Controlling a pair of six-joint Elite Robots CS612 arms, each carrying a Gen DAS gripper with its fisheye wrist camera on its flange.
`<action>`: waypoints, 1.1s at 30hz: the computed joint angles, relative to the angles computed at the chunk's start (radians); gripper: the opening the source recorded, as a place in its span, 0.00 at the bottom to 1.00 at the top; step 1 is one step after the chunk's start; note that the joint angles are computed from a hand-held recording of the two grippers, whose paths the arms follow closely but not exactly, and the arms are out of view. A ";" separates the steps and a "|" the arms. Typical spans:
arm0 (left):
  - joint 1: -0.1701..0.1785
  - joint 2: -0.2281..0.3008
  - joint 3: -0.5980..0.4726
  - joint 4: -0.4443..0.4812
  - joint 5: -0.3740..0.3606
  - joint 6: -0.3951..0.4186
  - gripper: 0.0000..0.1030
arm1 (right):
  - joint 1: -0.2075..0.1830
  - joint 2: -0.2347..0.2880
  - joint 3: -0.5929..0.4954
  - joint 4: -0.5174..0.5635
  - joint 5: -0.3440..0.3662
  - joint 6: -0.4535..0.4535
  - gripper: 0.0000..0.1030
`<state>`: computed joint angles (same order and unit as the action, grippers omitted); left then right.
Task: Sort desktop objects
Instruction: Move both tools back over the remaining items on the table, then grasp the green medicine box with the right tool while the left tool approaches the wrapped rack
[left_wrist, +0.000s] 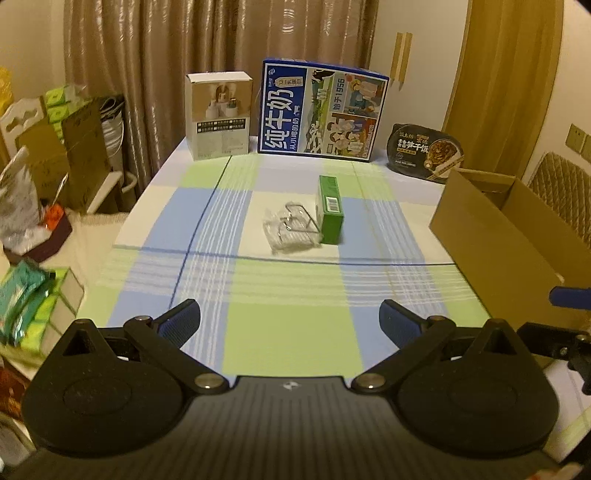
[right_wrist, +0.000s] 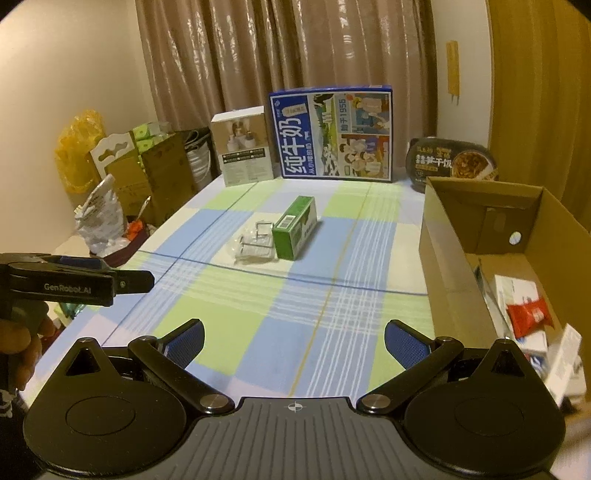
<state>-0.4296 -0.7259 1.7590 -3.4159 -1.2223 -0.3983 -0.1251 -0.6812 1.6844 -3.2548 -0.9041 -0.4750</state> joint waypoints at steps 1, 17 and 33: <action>0.006 0.008 -0.013 0.002 -0.006 0.019 0.98 | 0.005 0.007 -0.014 0.006 -0.005 0.004 0.98; 0.080 0.184 -0.266 0.049 -0.095 0.184 0.98 | 0.081 0.158 -0.286 0.116 -0.046 0.014 0.84; 0.119 0.302 -0.466 0.088 -0.137 0.252 0.97 | 0.142 0.322 -0.583 0.226 -0.080 0.094 0.71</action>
<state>-0.3107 -0.4241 1.2927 -3.3281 -1.3597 -0.1459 0.0168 -0.3590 1.1013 -3.0289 -0.9842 -0.3815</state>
